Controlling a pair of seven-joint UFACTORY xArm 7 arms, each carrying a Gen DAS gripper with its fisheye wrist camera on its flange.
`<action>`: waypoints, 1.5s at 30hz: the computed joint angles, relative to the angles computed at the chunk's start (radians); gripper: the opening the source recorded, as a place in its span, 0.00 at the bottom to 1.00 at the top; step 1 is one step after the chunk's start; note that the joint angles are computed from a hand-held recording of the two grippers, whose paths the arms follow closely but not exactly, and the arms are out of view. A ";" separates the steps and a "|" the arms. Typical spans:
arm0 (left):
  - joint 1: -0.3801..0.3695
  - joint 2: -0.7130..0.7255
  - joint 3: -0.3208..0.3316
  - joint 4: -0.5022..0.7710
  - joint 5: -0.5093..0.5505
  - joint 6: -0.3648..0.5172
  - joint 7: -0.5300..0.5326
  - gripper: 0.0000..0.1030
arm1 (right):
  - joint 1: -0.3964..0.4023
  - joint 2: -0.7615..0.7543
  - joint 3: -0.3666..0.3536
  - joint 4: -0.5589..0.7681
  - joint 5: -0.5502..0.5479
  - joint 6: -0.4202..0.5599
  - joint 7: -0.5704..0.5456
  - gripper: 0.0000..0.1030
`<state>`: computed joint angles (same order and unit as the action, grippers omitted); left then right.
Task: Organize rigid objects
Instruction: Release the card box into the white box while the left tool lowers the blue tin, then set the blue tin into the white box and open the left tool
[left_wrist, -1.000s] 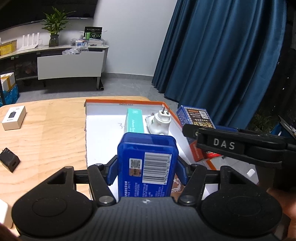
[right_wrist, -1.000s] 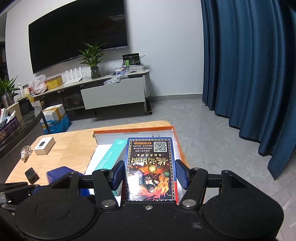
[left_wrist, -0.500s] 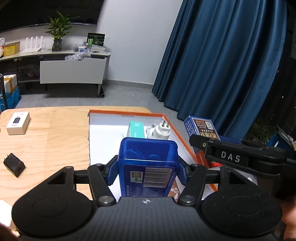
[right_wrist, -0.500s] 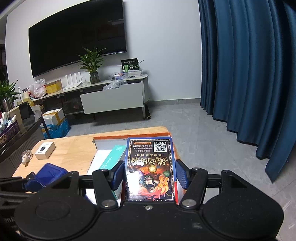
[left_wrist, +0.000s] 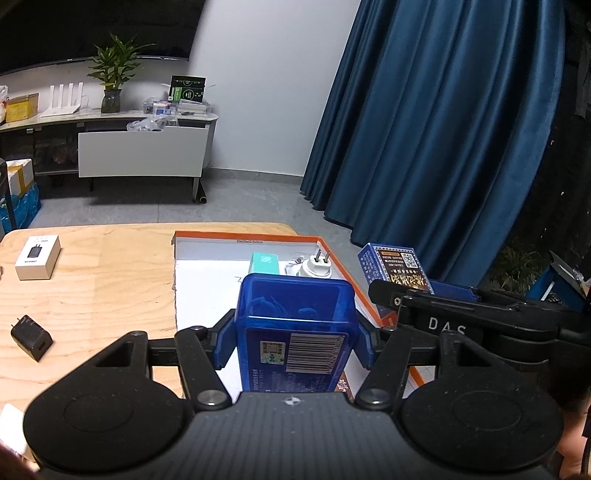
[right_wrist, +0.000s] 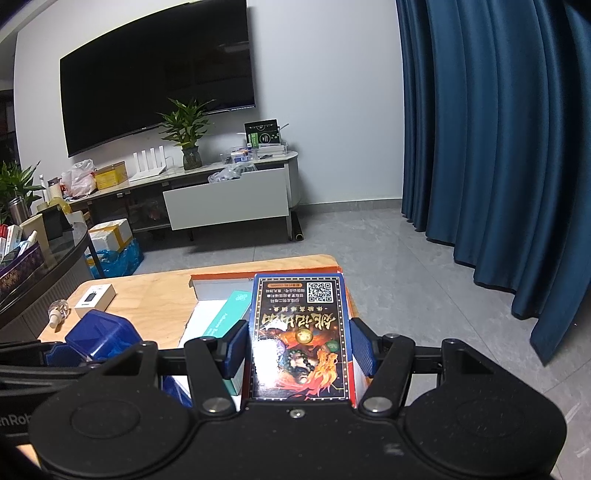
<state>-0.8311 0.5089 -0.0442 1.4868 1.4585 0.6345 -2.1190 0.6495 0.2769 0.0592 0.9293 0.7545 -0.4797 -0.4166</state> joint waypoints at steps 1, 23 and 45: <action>0.000 0.000 0.000 0.000 0.000 0.000 0.003 0.61 | -0.002 -0.001 0.001 -0.001 -0.003 0.002 0.003 0.69; 0.010 0.025 0.015 0.018 -0.056 -0.054 0.057 0.61 | 0.026 0.051 -0.058 0.044 -0.033 0.094 0.050 0.69; 0.010 0.133 0.058 0.143 -0.246 -0.134 0.277 0.64 | 0.034 0.037 -0.111 0.032 -0.034 0.041 0.100 0.78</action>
